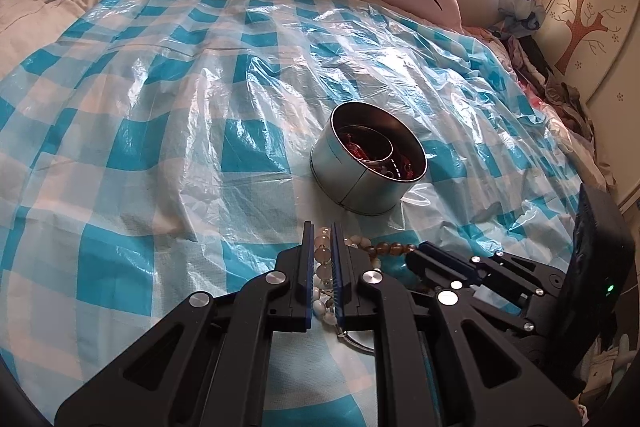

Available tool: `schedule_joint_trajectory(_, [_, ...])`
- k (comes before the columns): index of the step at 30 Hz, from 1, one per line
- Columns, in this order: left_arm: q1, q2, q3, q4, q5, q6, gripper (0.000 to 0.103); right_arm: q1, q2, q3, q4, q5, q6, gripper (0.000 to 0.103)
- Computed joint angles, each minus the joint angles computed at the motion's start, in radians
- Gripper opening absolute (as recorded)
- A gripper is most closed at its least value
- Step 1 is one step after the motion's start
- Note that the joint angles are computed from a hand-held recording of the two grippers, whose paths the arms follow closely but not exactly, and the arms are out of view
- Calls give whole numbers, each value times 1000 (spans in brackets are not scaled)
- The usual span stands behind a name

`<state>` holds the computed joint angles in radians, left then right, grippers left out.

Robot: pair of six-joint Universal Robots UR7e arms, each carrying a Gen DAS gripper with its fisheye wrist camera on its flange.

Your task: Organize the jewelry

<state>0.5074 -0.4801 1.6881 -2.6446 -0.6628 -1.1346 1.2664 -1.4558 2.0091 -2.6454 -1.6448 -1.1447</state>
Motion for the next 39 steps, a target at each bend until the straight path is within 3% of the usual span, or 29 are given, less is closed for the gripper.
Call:
schedule_joint_trajectory(5, [-1, 1, 0, -1, -1, 0, 8, -72, -37, -79, 144, 177, 170, 12])
schedule_joint_trajectory(8, [0, 0, -1, 3, -2, -1, 8, -101, -18, -144, 231, 228, 281, 12])
schedule_joint_trajectory(13, [6, 4, -10, 23, -16, -8, 8, -88, 22, -183, 269, 153, 351, 14])
schedule_joint_trajectory(15, [9, 5, -14, 29, -24, -8, 8, -77, 30, -179, 265, 113, 344, 21])
schedule_joint_trajectory(18, [14, 6, -21, 43, -36, -12, 8, -57, 44, -168, 237, 48, 327, 25])
schedule_joint_trajectory(21, [16, 7, -23, 50, -40, -14, 8, -38, 51, -143, 180, -12, 293, 25])
schedule_joint_trajectory(22, [15, 7, -22, 47, -38, -13, 8, -35, 48, -135, 168, -15, 280, 19])
schedule_joint_trajectory(24, [13, 8, -20, 42, -29, -10, 8, -50, 39, -148, 230, 40, 274, 12])
schedule_joint_trajectory(28, [8, 8, -18, 34, -10, -5, 8, -130, 13, -223, 459, 317, 289, 12])
schedule_joint_trajectory(30, [1, 12, -29, 64, 7, -9, 8, -158, 13, -253, 546, 411, 286, 12])
schedule_joint_trajectory(39, [-36, 41, -106, 279, 104, -42, 8, -164, 7, -276, 658, 511, 238, 12])
